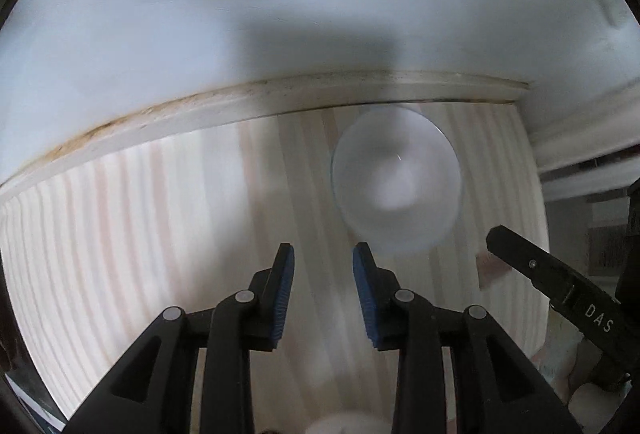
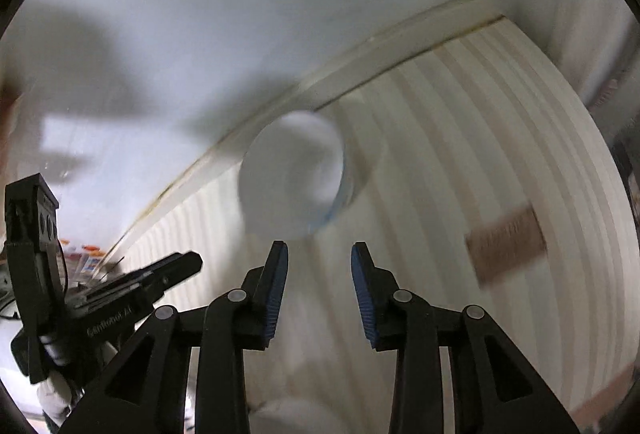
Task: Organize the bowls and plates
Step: 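Carry the nested white bowls to the blue-dotted bowl and grasp its rim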
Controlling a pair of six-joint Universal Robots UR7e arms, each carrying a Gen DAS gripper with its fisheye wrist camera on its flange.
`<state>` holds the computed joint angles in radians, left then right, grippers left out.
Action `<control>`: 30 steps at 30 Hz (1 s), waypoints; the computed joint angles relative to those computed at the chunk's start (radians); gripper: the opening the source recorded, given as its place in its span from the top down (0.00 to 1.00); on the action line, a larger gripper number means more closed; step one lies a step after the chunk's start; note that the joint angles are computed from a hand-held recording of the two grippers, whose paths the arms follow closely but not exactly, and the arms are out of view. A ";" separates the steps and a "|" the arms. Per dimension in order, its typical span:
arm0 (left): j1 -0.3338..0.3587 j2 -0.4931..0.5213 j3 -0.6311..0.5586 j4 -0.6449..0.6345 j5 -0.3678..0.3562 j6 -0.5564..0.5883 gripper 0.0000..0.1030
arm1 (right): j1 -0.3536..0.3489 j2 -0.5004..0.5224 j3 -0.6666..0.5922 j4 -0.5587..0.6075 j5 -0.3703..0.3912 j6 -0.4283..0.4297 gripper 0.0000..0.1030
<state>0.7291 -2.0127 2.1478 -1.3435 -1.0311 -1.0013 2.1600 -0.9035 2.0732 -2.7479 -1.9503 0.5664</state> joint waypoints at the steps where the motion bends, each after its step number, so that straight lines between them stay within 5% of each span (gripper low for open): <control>1: 0.029 0.031 0.004 -0.033 0.006 0.023 0.73 | -0.023 0.019 -0.019 0.000 0.002 -0.020 0.65; 12: 0.162 0.192 0.022 -0.208 0.009 0.155 0.73 | -0.138 0.134 -0.125 0.050 0.042 -0.115 0.65; 17: 0.165 0.188 0.027 -0.213 0.039 0.151 0.83 | -0.161 0.158 -0.141 0.056 0.056 -0.132 0.67; 22: 0.164 0.165 0.035 -0.211 0.046 0.152 0.88 | -0.157 0.193 -0.166 0.063 0.054 -0.158 0.86; 30: 0.125 0.136 0.029 -0.173 0.055 0.140 0.88 | -0.137 0.216 -0.197 0.092 0.014 -0.172 0.88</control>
